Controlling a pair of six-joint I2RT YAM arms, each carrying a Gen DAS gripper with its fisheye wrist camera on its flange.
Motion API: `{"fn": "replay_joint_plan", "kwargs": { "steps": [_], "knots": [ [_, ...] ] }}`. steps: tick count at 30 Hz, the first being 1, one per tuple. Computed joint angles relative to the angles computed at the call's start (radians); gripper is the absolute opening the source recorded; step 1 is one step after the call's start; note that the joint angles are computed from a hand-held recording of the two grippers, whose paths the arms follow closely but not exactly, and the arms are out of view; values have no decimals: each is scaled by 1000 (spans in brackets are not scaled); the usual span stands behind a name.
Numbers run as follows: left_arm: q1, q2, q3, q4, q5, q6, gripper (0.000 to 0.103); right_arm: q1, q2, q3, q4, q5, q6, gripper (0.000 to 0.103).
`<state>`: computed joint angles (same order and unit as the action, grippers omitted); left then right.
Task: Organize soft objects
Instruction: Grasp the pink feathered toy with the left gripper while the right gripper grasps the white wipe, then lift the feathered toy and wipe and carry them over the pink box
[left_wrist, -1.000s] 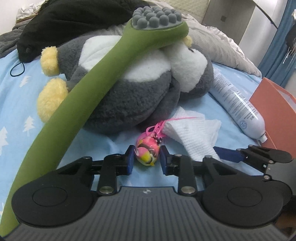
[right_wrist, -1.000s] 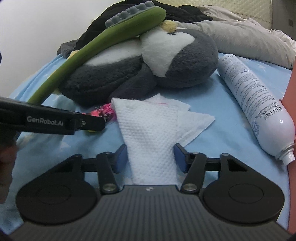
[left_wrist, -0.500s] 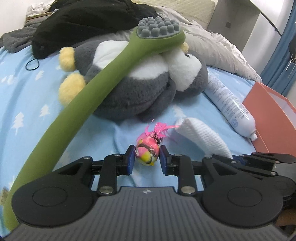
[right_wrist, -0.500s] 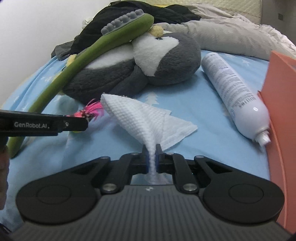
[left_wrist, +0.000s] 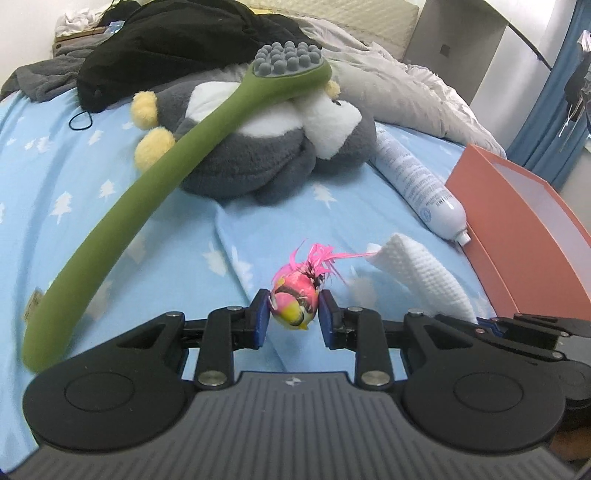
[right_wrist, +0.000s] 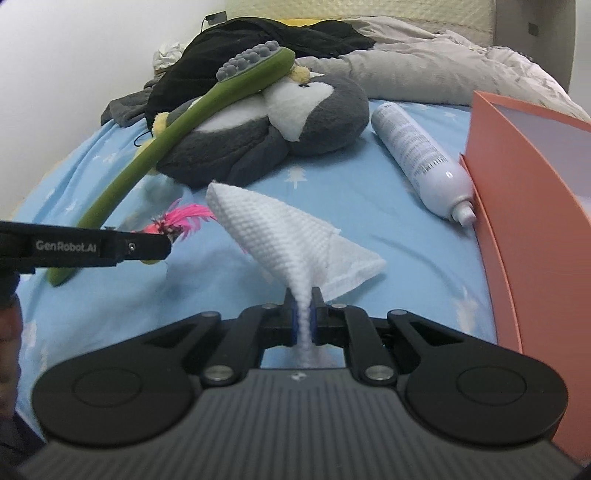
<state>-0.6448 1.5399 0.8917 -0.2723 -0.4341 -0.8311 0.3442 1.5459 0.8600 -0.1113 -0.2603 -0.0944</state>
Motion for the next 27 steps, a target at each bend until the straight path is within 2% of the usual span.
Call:
{"fn": "replay_joint_plan", "kwargs": {
  "steps": [6, 13, 21, 27],
  "knots": [
    [-72, -41, -22, -58, -28, -100, 33, -11, -109, -77, -31, -2, -13, 10],
    [-147, -56, 19, -144, -63, -163, 33, -20, -220, -124, -96, -8, -22, 10],
    [-210, -67, 104, -246, -90, -174, 33, -35, -350, -151, -159, -3, -2, 10],
    [-231, -86, 154, -281, -104, -190, 33, -68, -431, -129, -211, -14, -3, 10]
  ]
}}
